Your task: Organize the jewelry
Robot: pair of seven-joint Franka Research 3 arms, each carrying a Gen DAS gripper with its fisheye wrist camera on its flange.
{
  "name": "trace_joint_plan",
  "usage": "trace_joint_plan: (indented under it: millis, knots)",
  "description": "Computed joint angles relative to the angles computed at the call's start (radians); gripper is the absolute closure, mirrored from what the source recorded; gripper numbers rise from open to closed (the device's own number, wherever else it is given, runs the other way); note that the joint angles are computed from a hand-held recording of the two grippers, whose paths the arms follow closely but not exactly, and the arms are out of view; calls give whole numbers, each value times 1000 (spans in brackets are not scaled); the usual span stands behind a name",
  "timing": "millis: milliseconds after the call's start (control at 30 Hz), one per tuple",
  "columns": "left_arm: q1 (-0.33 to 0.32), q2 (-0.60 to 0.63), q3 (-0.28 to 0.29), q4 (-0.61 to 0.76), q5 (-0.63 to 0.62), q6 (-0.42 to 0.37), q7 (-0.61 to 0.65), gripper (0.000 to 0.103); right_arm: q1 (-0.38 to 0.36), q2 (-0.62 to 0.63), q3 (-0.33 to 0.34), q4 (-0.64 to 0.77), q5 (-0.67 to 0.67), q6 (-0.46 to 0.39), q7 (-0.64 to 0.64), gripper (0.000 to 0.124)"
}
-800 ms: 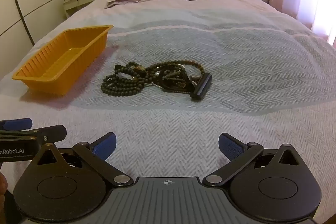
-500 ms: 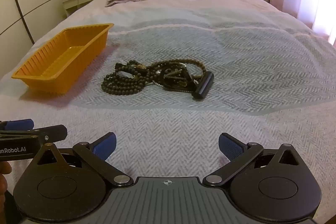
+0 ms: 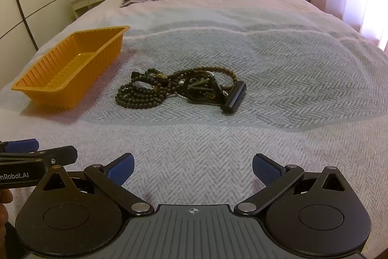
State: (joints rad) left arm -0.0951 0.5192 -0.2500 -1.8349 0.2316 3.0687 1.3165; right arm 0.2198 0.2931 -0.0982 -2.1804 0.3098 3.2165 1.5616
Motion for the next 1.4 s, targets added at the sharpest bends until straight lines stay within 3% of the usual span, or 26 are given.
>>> trace_joint_plan:
  millis: [1400]
  knots:
    - [3,2,-8,-1,-1,6,2,5,2,-4,-4,-6,0,-1,-1,21]
